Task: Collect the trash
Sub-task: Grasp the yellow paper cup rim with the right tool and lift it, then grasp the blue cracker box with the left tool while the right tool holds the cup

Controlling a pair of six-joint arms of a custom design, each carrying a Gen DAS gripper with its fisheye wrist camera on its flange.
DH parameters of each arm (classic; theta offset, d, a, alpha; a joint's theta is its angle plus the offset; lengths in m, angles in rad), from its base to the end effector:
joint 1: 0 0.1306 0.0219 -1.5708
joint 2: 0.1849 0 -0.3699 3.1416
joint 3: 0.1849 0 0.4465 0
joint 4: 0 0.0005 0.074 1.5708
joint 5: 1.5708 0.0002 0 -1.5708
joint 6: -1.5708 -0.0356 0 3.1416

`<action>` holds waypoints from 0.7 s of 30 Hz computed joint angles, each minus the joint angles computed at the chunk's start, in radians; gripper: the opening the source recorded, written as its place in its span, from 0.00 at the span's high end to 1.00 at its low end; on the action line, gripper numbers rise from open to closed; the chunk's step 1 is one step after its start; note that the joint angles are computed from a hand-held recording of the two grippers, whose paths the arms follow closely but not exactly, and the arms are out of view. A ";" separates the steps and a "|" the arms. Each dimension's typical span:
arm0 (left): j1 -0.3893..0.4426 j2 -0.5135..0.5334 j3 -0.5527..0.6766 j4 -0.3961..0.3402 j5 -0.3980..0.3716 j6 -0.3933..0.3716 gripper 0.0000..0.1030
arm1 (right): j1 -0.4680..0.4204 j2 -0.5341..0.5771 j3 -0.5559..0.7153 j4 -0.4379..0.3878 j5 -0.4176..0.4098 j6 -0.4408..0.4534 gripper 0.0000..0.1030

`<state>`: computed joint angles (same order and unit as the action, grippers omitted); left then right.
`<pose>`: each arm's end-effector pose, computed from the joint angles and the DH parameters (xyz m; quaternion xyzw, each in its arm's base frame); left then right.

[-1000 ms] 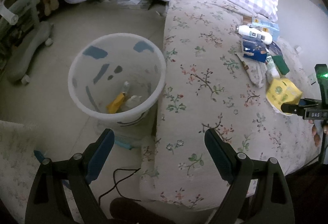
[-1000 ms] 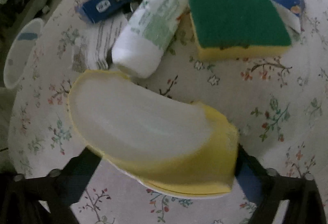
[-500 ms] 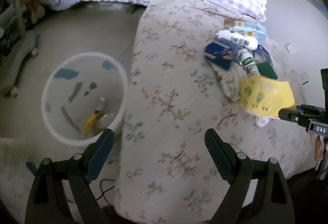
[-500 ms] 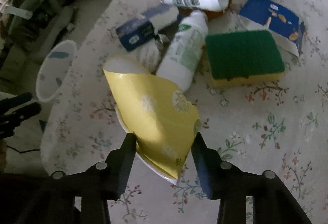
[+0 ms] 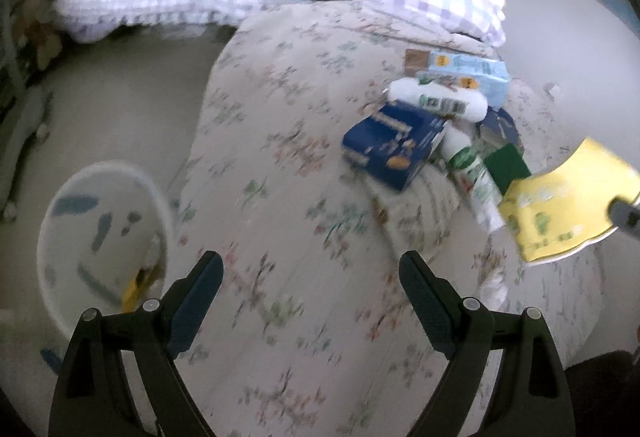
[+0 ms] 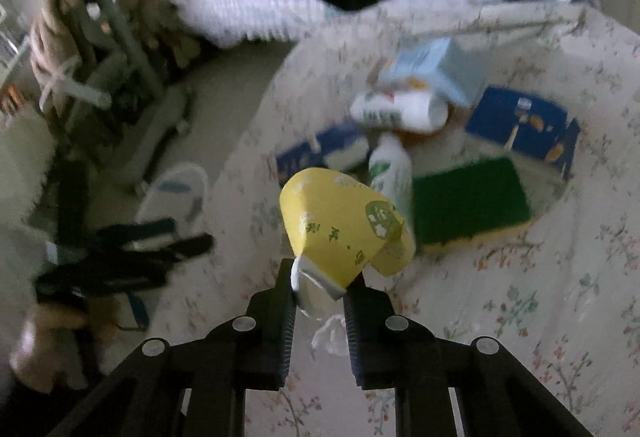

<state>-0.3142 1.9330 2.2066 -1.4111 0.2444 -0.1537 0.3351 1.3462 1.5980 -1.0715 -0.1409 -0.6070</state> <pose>0.6530 -0.2218 0.4686 0.2502 0.9369 -0.1358 0.2031 0.4840 0.1733 0.5315 0.1002 0.9229 0.2244 0.2963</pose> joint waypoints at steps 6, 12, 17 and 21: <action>-0.029 0.076 0.085 0.064 0.030 -0.007 0.11 | -0.037 -0.038 0.001 0.055 0.064 -0.037 0.81; -0.058 0.157 0.176 0.078 0.082 -0.020 0.11 | -0.088 -0.056 -0.009 0.068 0.126 -0.063 0.81; -0.066 0.223 0.252 0.072 0.119 -0.035 0.12 | -0.135 -0.057 -0.024 0.062 0.122 -0.087 0.81; -0.068 0.274 0.310 0.025 0.157 -0.055 0.21 | -0.159 -0.055 -0.034 0.052 0.129 -0.087 0.81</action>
